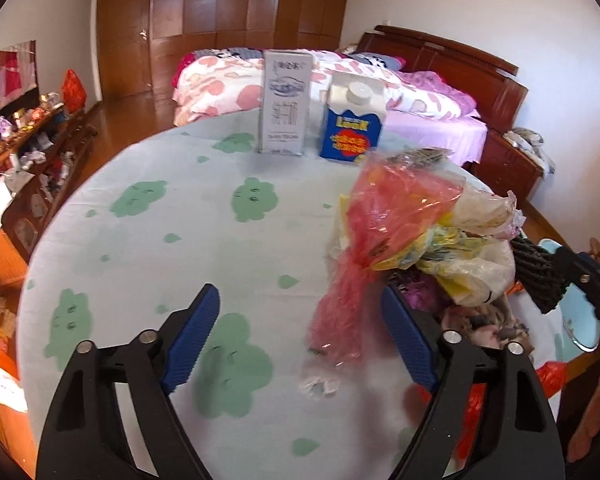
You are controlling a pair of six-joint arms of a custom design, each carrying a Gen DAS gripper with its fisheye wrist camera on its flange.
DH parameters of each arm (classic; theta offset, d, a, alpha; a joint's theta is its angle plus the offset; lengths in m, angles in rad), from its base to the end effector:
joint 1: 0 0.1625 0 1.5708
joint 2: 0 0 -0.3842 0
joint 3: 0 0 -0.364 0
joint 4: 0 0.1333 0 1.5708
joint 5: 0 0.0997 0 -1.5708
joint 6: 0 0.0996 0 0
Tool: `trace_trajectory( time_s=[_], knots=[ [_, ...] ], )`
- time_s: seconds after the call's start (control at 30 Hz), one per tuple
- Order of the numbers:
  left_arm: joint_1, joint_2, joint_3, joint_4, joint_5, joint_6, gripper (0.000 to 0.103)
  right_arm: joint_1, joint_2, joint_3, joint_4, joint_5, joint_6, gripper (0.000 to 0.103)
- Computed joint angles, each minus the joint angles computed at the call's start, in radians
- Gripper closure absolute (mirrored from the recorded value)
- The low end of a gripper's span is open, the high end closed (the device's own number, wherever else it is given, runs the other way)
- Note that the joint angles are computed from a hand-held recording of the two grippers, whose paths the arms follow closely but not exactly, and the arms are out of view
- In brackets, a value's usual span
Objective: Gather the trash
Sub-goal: 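Grasp the pink plastic bag with the left tool while the right tool grasps the black mesh net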
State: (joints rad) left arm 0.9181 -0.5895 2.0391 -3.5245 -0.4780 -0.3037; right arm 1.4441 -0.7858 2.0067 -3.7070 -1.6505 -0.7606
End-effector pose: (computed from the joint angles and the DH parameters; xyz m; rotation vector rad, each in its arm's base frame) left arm -0.1110 -0.5103 0.0228 0.0415 2.1703 -1.0905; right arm 0.0567 -0.5474 0.1109 0.7257 -2.3686 1.0594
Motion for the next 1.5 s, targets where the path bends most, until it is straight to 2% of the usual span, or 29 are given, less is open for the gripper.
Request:
trace_trajectory(
  time_s=[0.1, 0.27, 0.3, 0.37, 0.43, 0.53, 0.7, 1.07, 1.17, 1.27, 1.37, 1.43, 1.5],
  knots=[
    [0.015, 0.000, -0.023, 0.029, -0.025, 0.000, 0.025, 0.008, 0.022, -0.032, 0.016, -0.022, 0.003, 0.036],
    [0.036, -0.013, -0.040, 0.103, -0.048, -0.045, 0.039, 0.021, 0.062, -0.076, 0.040, -0.067, -0.008, 0.037],
    [0.038, -0.015, -0.041, 0.110, -0.053, -0.045, 0.041, 0.021, 0.065, -0.078, 0.044, -0.069, -0.011, 0.039],
    [0.041, -0.017, -0.042, 0.115, -0.059, -0.046, 0.047, 0.019, 0.065, -0.080, 0.063, -0.071, -0.020, 0.062],
    [0.042, -0.018, -0.041, 0.110, -0.061, -0.047, 0.058, 0.015, 0.055, -0.079, 0.097, -0.063, -0.020, 0.074],
    [0.042, -0.018, -0.037, 0.101, -0.066, -0.049, 0.070, 0.009, 0.043, -0.057, 0.086, -0.042, -0.023, 0.077],
    [0.024, -0.008, -0.023, 0.025, -0.036, -0.023, 0.077, -0.005, 0.006, 0.004, 0.048, 0.009, -0.027, 0.078],
    [-0.059, -0.024, 0.057, -0.101, 0.055, -0.012, 0.077, -0.039, -0.051, 0.128, -0.127, 0.095, -0.090, 0.078],
    [-0.071, -0.031, 0.071, -0.084, 0.072, -0.040, 0.077, -0.050, -0.063, 0.143, -0.137, 0.112, -0.092, 0.078],
    [-0.060, -0.047, 0.086, -0.010, 0.087, -0.130, 0.077, -0.061, -0.077, 0.164, -0.162, 0.131, -0.102, 0.078],
    [-0.030, -0.062, 0.073, 0.079, 0.077, -0.198, 0.064, -0.069, -0.084, 0.171, -0.159, 0.138, -0.123, 0.078],
    [-0.019, -0.051, 0.048, 0.111, 0.101, -0.198, 0.053, -0.073, -0.089, 0.169, -0.137, 0.145, -0.138, 0.078],
    [-0.007, -0.044, 0.021, 0.153, 0.117, -0.207, 0.048, -0.081, -0.091, 0.175, -0.151, 0.164, -0.153, 0.078]
  ],
)
